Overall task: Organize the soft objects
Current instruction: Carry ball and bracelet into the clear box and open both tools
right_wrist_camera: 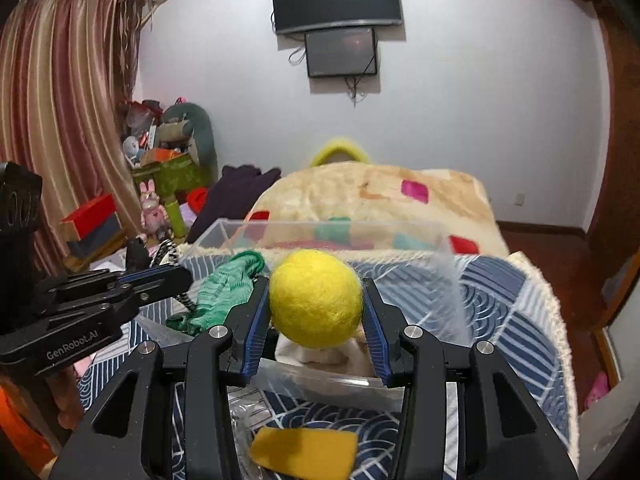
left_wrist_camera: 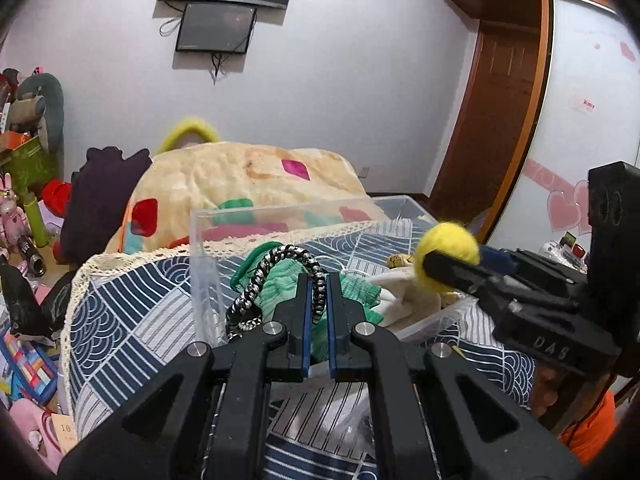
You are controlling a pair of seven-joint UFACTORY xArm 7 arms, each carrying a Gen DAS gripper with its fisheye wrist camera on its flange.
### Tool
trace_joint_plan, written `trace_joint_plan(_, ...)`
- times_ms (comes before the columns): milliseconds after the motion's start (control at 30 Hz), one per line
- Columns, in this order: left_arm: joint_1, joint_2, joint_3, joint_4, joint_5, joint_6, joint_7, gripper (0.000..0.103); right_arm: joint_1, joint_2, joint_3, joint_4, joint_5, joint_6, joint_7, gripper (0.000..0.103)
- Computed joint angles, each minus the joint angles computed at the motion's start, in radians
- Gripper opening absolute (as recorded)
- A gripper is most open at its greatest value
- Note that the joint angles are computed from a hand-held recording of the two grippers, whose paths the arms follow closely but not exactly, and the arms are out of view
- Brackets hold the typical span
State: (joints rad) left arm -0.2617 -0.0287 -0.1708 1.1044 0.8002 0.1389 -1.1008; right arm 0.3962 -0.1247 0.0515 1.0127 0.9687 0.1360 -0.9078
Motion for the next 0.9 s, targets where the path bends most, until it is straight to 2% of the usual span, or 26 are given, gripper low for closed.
trace_joint_plan(133,-0.016,0.03,0.006,0.01,-0.102,0.018,0.091,0.005,-0.022,0.028,0.021,0.001,-0.082,0.004,0.066,0.04)
trace_joint_plan(233,-0.033,0.041,0.015,0.02,-0.09,0.047,0.076,0.006,-0.028,0.033,0.031,-0.009,-0.136,-0.008,0.1,0.041)
trace_joint_plan(367,-0.047,0.043,0.021,0.019,-0.139,0.061,0.119,0.017,-0.029,0.029,0.028,-0.014,-0.16,-0.004,0.109,0.043)
trace_joint_plan(433,-0.052,0.036,0.023,0.017,-0.109,0.069,0.093,0.023,-0.033,0.034,0.03,-0.007,-0.187,0.001,0.135,0.043)
trace_joint_plan(533,-0.051,0.015,0.018,0.0,-0.075,0.069,0.072,0.024,-0.04,0.031,0.029,-0.006,-0.224,0.019,0.162,0.046)
trace_joint_plan(600,-0.046,-0.003,0.008,-0.011,-0.042,0.074,0.046,0.029,-0.044,0.03,0.03,-0.009,-0.242,0.018,0.182,0.059)
trace_joint_plan(667,-0.035,-0.024,-0.005,-0.024,0.004,0.077,0.006,0.034,-0.041,0.024,0.025,-0.011,-0.234,0.02,0.18,0.065)
trace_joint_plan(800,-0.011,-0.061,-0.034,-0.044,0.038,0.08,-0.049,0.045,-0.035,-0.004,0.011,-0.027,-0.221,0.028,0.162,0.065)
trace_joint_plan(867,0.01,-0.084,-0.053,-0.056,0.072,0.072,-0.104,0.053,-0.028,-0.018,0.002,-0.036,-0.218,0.023,0.153,0.065)
trace_joint_plan(900,0.028,-0.103,-0.072,-0.064,0.122,0.077,-0.165,0.057,-0.02,-0.031,-0.007,-0.045,-0.205,0.019,0.137,0.066)
